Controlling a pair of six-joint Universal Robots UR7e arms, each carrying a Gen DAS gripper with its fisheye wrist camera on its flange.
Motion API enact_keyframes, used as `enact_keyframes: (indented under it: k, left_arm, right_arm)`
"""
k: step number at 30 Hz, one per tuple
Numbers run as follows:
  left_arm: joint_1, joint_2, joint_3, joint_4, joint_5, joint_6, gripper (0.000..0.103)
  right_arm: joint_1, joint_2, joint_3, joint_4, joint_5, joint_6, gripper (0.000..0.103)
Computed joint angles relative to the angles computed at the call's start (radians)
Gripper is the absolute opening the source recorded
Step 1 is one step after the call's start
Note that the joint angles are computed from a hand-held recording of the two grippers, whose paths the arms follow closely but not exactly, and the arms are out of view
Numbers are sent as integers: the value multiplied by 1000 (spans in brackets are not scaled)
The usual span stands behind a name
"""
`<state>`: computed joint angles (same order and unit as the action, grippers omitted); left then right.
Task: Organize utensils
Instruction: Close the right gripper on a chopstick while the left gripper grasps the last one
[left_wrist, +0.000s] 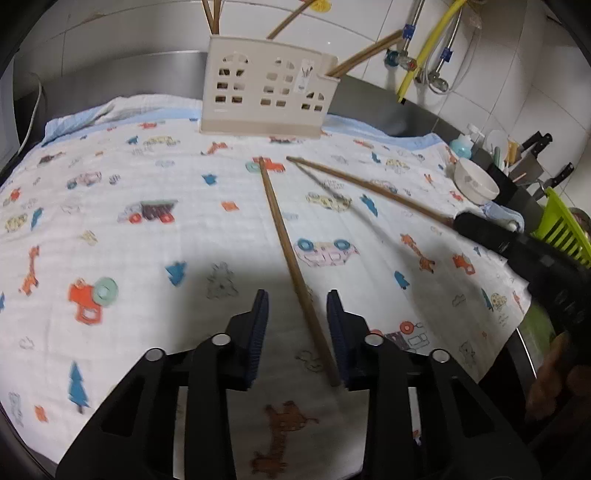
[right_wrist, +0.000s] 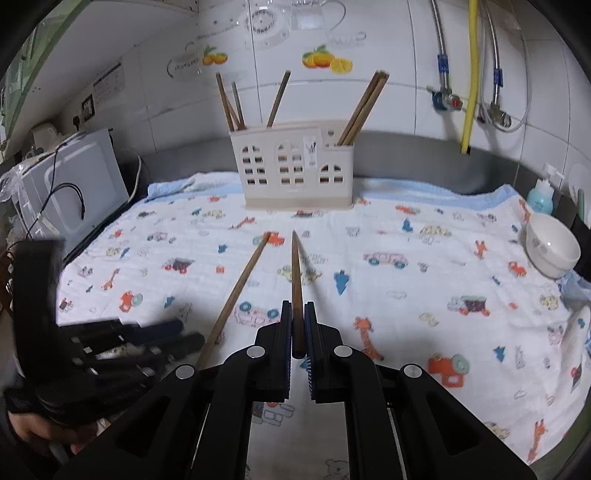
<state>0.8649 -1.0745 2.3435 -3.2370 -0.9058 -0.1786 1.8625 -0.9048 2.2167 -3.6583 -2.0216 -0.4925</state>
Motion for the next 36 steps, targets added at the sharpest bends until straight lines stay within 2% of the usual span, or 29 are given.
enact_keyframes:
  k: [2, 6, 10, 16, 24, 29, 32, 36]
  left_arm:
    - [-3, 14, -4, 8, 7, -10, 23]
    - [-20, 39, -13, 28, 41, -9, 20]
    - [-30, 46, -20, 62, 80, -10, 10]
    - [-20, 23, -25, 103, 123, -11, 6]
    - [1, 8, -19, 88, 57, -56, 9]
    - [-10, 22, -22, 88, 81, -22, 6]
    - [4, 1, -29, 103, 47, -9, 6]
    - [-4, -37, -23, 48, 42, 45, 5]
  right_arm:
    - [2, -7, 1, -7, 8, -9, 7]
    - [1, -13, 2, -11, 26, -13, 7]
    - [-3, -14, 3, -16, 39, -13, 7]
    - [-5, -17, 7, -23, 48, -12, 7]
    - [-4, -14, 6, -24, 52, -13, 7]
    - [2, -15, -4, -20, 54, -22, 7]
    - [9, -25, -12, -16, 59, -36, 7]
    - [17, -46, -29, 9, 76, -55, 7]
